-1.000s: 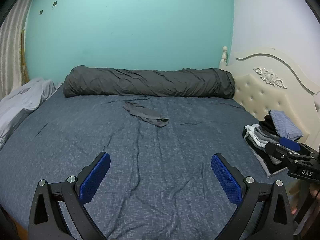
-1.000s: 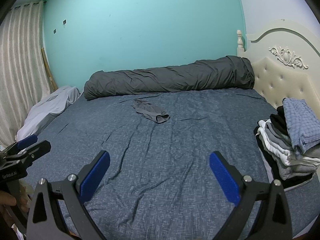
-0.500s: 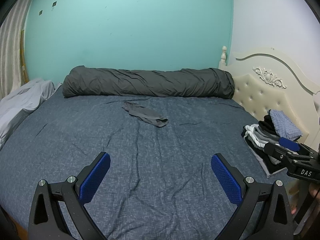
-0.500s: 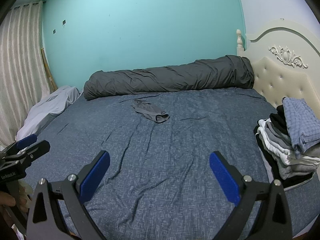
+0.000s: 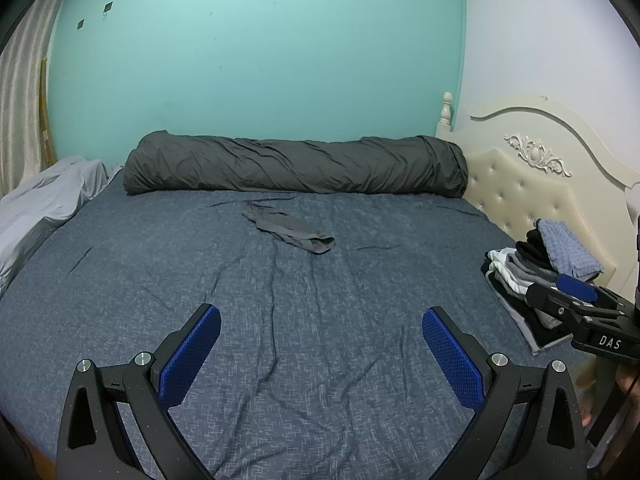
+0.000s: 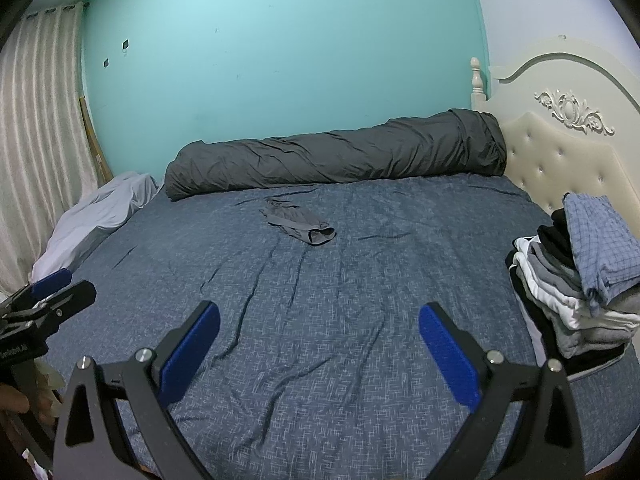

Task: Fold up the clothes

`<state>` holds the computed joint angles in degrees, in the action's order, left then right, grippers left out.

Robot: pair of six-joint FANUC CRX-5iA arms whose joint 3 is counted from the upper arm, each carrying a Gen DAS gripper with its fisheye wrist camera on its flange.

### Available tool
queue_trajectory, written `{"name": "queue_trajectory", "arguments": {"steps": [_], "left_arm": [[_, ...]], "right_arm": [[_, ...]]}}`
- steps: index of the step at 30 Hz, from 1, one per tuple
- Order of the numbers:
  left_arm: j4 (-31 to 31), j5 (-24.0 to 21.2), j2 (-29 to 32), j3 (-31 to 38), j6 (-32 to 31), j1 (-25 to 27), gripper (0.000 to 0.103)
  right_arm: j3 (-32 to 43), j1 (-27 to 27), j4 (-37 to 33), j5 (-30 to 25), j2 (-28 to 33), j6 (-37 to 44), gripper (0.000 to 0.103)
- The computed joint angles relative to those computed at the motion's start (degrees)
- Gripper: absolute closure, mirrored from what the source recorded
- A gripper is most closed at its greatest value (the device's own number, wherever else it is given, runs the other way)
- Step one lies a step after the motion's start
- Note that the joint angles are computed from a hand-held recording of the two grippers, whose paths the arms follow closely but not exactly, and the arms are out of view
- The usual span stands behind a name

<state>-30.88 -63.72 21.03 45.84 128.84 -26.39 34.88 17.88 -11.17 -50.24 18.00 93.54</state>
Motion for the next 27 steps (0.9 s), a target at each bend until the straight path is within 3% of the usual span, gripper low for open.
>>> {"name": "queue_trajectory", "arguments": {"steps": [27], "left_arm": [[1.3, 2.2, 0.6, -1.0, 0.4, 1.6, 0.000]], "right_arm": [[1.6, 0.4, 1.3, -0.6, 2.1, -0.6, 0.003]]}}
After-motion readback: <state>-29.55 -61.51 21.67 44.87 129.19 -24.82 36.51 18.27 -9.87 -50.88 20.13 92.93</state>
